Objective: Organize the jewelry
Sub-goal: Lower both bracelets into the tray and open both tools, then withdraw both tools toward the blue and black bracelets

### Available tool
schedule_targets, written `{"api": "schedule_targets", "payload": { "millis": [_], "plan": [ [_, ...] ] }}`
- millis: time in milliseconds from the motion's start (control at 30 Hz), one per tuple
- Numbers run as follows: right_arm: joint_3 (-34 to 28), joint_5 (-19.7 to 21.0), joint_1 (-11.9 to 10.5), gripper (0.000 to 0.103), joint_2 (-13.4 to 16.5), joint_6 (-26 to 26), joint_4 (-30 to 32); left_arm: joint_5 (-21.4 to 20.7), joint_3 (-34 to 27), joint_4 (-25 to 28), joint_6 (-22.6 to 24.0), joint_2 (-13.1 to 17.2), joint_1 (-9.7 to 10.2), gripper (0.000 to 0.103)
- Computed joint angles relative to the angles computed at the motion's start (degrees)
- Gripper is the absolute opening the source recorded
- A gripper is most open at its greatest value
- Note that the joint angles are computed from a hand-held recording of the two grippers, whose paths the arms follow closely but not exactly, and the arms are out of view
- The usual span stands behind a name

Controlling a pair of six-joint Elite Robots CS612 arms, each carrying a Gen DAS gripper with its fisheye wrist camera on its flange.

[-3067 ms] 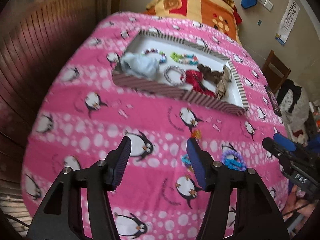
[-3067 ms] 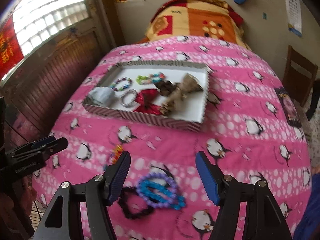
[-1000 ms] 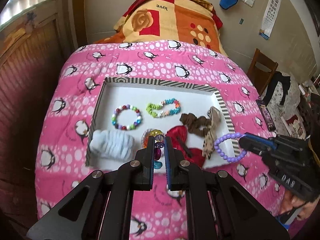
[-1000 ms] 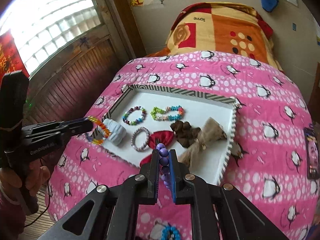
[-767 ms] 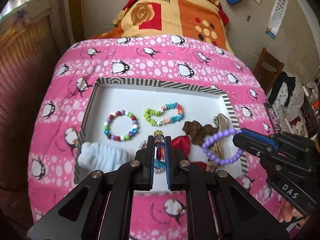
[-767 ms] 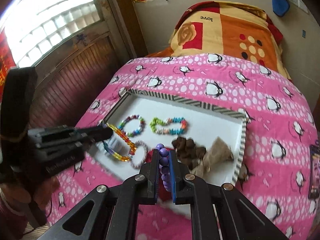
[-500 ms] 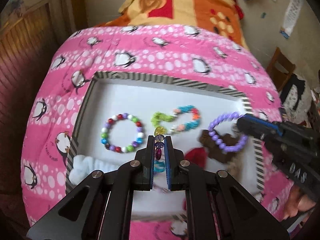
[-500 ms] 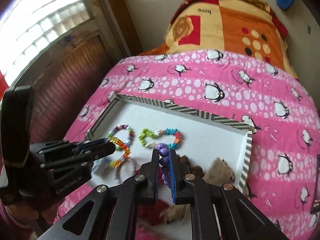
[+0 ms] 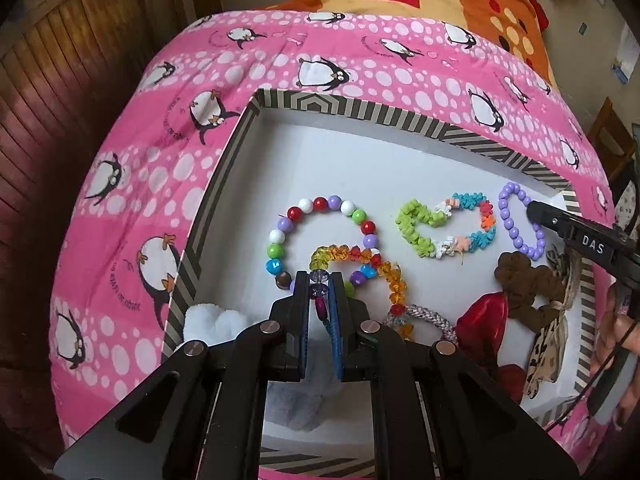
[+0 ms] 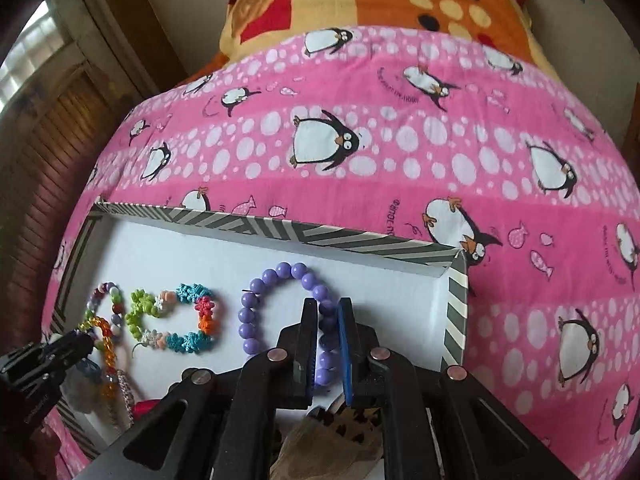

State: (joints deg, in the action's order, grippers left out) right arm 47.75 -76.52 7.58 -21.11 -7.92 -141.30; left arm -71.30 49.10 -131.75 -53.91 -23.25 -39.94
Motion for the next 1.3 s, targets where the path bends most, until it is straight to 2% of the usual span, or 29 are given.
{"api": "schedule_targets", "payload": {
  "millis": [33, 100, 133, 200, 267, 767, 967, 1233, 1300],
  "plan": [
    [0.52, -0.52, 0.12, 0.013, -0.33, -0.33, -0.07, 0.50, 0.09, 0.10, -0.02, -0.06, -0.11, 0.008],
    [1.98, -0.61, 0.14, 0.040, -1.14, -0.39, -0.98, 1.30, 0.12, 0.38, -0.10, -0.17, -0.36, 0.010],
    [3.37, -0.03, 0.08, 0.044, -1.81, -0.41, -2.82, 1.68, 0.21, 0.53, -0.15, -0.26, -0.49, 0.012],
    [5.77, -0.31, 0.08, 0.044, -3.10, -1.26, -5.06, 2.63, 0.28, 1.02, -0.08, -0.44, -0.73, 0.033],
    [7.59, -0.45, 0.13, 0.044, -4.13, -1.79, -6.74, 3.50, 0.99, 0.35, 0.12, -0.90, -1.00, 0.037],
    [19.32, 3.78, 0.07, 0.044, -10.91, -1.99, -14.29, 9.59, 5.69, -0.08, -2.24, -4.29, -3.01, 0.039],
    [23.58, 2.45, 0.68, 0.045, -13.26, -3.45, -17.35, 12.33, 8.57, -1.00, -3.85, -6.09, -4.32, 0.045],
    [28.59, 3.79, 0.75, 0.045, -16.00, -3.61, -19.45, 14.06, 12.55, -2.76, -5.69, -8.31, -5.58, 0.045],
    [29.83, 3.65, 0.77, 0.052, -16.67, -3.60, -20.12, 13.69, 13.94, -4.01, -6.24, -9.03, -5.81, 0.046]
  ]
}}
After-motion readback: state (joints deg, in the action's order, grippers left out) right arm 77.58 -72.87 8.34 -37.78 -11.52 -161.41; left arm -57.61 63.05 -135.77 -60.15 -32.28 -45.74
